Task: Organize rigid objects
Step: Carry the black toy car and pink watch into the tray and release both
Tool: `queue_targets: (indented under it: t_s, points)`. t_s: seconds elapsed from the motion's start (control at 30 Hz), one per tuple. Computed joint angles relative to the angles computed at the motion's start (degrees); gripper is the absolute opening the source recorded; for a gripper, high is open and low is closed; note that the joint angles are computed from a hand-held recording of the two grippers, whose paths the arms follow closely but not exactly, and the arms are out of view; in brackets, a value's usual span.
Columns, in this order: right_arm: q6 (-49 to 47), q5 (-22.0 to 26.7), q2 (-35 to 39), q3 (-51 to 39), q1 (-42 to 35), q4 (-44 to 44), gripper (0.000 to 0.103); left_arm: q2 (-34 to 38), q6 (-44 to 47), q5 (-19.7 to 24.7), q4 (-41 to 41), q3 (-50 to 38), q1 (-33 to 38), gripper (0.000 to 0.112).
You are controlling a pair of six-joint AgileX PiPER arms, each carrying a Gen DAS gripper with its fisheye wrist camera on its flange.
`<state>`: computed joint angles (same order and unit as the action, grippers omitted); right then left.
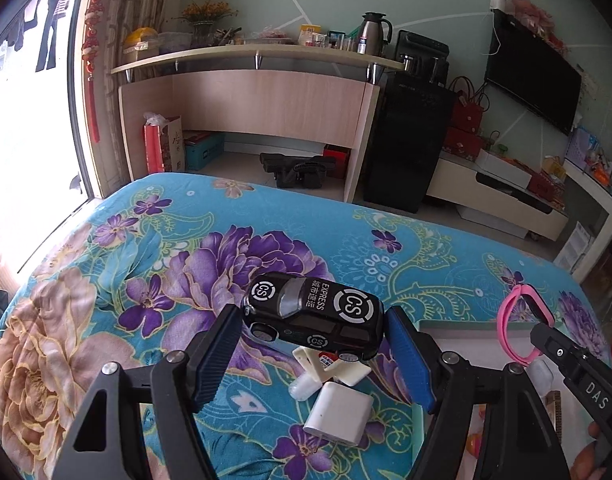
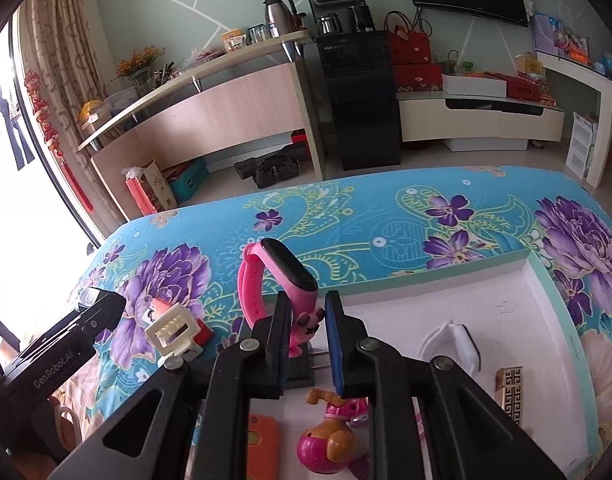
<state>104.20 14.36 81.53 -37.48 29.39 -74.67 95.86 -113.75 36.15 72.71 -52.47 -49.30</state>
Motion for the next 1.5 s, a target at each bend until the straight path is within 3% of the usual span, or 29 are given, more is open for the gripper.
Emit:
queue_targets:
  t_s: [0.17, 0.4, 0.67, 0.83, 1.23, 1.37, 1.5]
  points:
    - [-6.44, -0.04, -3.46, 2.56, -4.87, 5.63, 0.017, 4.42, 4.91, 0.34, -1.96, -6.33, -3.98, 0.076]
    - [-24.24, -3.78, -6.82, 5.79, -15.53, 23.17, 0.017, 10.97, 11.84, 0.52, -4.71, -15.04, -8.52, 0.076]
    - [-45.24, -4.41, -7.94, 7.53, -24.20, 43.05, 0.017, 17.63, 17.73, -0.44, -7.60, -22.97, -10.63, 0.076]
    - [-52.37, -4.15, -7.37, 7.97, -27.31, 49.76, 0.017, 20.82, 20.18, -0.84, -9.67, -26.29, -10.82, 0.076]
    - [-58.73, -6.54, -3.35, 8.18, -28.94, 55.86, 0.017, 23.58, 21.52, -1.20, -11.33, -28.31, -10.17, 0.076]
    - [-53.82, -5.91, -1.97, 7.73, -28.36, 50.71, 0.017, 23.86, 22.04, -1.39, -12.42, -28.49, -9.78, 0.076]
    - [-54.27, -5.67, -1.92, 7.65, -28.19, 50.97, 0.017, 23.69, 21.51, -1.88, -12.67, -28.12, -9.39, 0.077]
